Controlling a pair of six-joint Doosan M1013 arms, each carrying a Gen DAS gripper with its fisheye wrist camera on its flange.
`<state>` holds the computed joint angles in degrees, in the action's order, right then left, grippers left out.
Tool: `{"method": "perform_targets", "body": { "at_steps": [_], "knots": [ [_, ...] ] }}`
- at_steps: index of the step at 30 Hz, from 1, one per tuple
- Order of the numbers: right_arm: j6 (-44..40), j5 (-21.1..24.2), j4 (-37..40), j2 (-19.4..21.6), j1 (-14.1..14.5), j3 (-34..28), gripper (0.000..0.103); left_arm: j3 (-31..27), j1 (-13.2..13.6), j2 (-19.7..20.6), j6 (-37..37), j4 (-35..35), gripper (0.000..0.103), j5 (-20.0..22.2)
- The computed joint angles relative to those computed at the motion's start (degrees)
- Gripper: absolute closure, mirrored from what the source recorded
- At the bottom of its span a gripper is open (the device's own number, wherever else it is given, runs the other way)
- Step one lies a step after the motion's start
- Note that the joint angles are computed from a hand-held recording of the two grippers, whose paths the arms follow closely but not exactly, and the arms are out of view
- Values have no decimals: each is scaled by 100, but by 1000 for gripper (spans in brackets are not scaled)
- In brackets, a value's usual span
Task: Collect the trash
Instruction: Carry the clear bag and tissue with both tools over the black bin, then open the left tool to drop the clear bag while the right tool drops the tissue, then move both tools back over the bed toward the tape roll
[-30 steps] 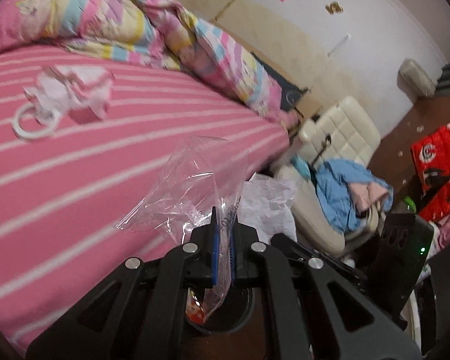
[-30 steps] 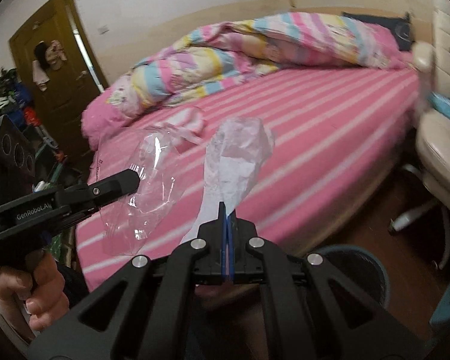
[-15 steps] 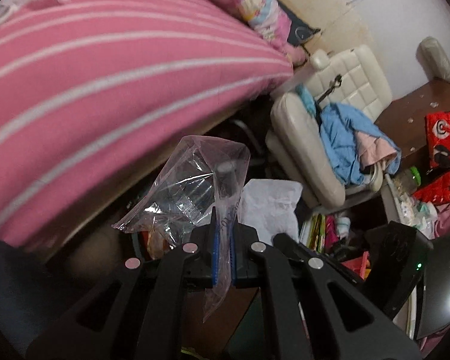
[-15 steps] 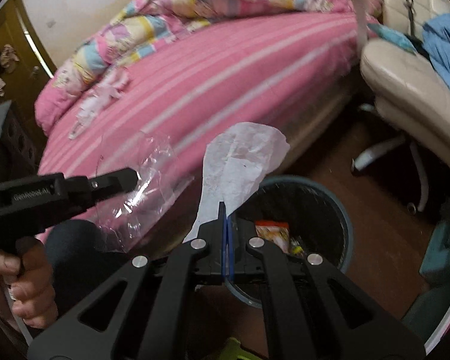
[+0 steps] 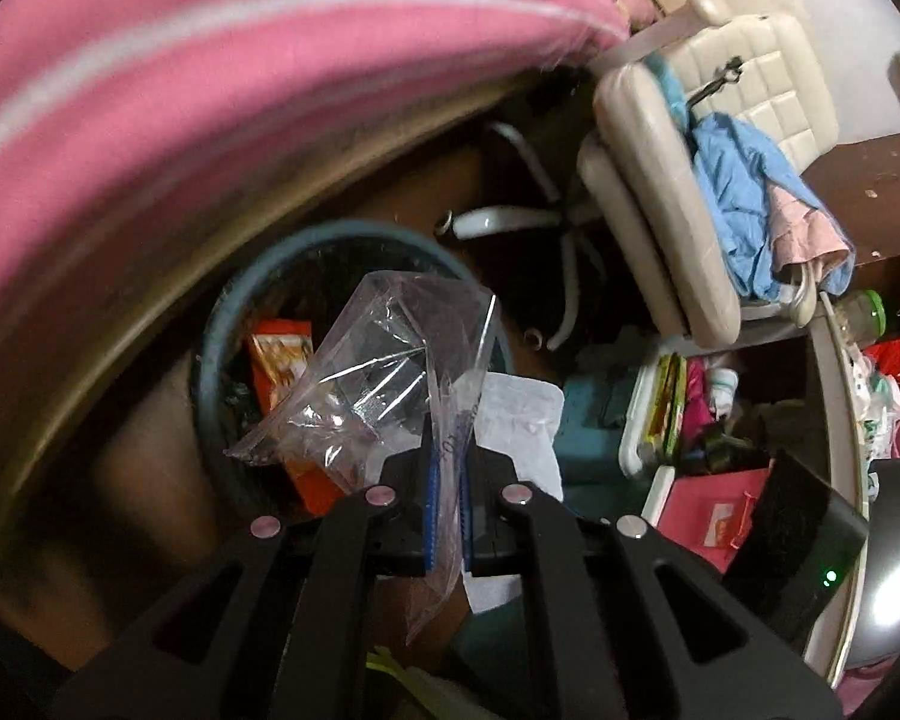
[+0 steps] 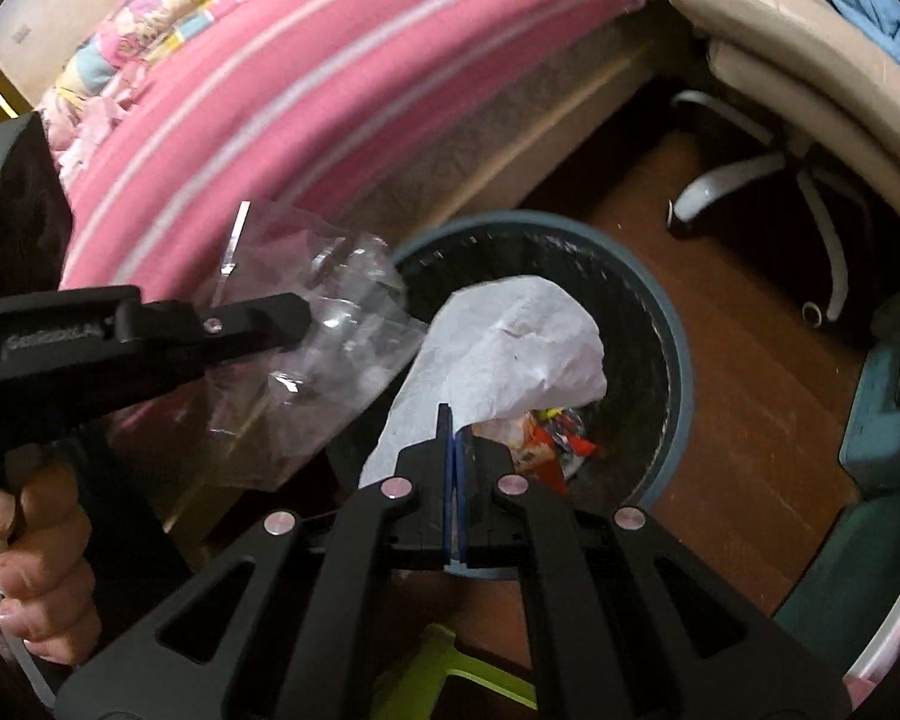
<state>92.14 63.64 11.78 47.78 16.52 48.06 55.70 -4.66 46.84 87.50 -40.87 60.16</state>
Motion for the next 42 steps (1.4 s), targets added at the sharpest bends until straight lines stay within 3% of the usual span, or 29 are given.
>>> {"method": "perform_targets", "body": {
  "at_steps": [10,14,16,17,18,19,21,27,36,42],
  "knots": [
    [265,434,-420,288,27,-335,100,-738,-195,589,-93,736,95,794],
    [351,593,-518,341,27,-386,99,-856,-248,665,-140,986,75,963],
    [372,596,-582,335,32,-365,88,-896,-270,682,-102,1083,61,1010],
    [411,564,-616,320,33,-342,72,-940,-290,702,-120,1178,48,1064],
    [449,525,-641,288,44,-292,61,-945,-302,701,-98,1232,43,1070],
    [484,510,-674,283,46,-286,60,-943,-303,700,-53,1232,43,1075],
    [517,546,-744,298,50,-317,55,-1014,-324,729,-34,1323,31,1183],
    [581,491,-814,274,55,-303,35,-1013,-319,694,-109,1444,26,1169],
    [567,415,-812,182,43,-235,25,-722,-216,450,-375,1371,25,740],
    [510,113,-751,5,68,-130,24,-460,-169,188,-477,1375,25,317]
  ]
}}
